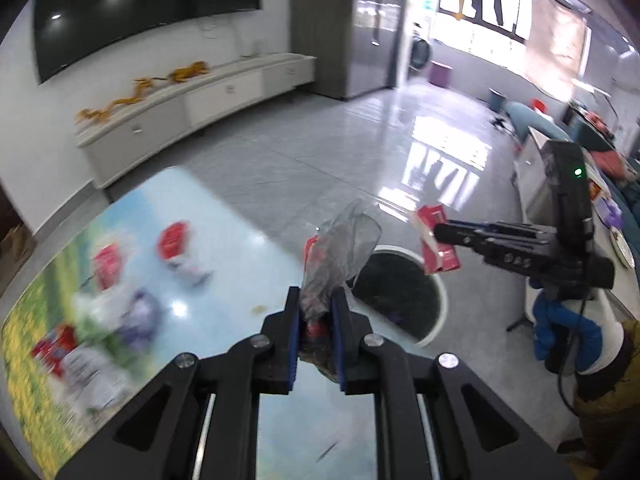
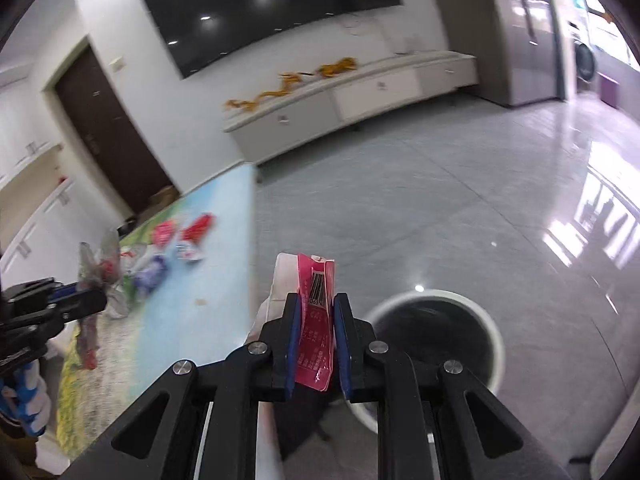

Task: Collect trash
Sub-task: 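Carry both items over the trash bin and open both grippers, then move both tools back over the table toward the remaining wrappers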

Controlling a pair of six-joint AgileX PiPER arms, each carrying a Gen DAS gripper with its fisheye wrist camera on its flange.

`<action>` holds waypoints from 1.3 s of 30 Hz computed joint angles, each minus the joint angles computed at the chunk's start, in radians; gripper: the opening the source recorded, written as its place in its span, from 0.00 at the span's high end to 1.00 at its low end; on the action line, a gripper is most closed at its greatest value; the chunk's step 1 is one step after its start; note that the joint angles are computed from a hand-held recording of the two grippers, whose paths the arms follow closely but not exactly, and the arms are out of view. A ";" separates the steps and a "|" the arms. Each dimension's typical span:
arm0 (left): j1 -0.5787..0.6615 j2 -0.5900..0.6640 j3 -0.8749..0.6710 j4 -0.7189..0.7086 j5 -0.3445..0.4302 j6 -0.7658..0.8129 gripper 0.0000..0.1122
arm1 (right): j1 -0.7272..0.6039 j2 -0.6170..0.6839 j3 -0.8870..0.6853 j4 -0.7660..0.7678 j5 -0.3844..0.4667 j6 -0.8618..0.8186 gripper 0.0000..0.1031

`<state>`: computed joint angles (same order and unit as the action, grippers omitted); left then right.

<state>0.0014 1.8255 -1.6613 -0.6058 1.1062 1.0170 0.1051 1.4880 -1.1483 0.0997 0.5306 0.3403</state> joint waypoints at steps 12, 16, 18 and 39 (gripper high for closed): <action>-0.269 0.258 -0.249 0.029 0.006 -0.310 0.58 | -0.247 0.102 0.073 0.137 -0.021 -0.174 0.57; -0.257 0.231 -0.225 0.013 0.001 -0.262 0.58 | -0.241 0.120 0.064 0.091 -0.010 -0.130 0.54; -0.235 0.205 -0.199 0.001 -0.004 -0.232 0.58 | -0.225 0.119 0.056 0.072 -0.007 -0.098 0.54; 0.232 -0.277 0.326 -0.280 -0.313 0.279 0.58 | 0.283 -0.020 -0.250 -0.444 0.217 0.346 0.45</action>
<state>0.2337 1.5486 -1.3351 -0.8859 0.7930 1.2958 0.3886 1.4682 -1.3987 -0.3440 0.7478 0.6864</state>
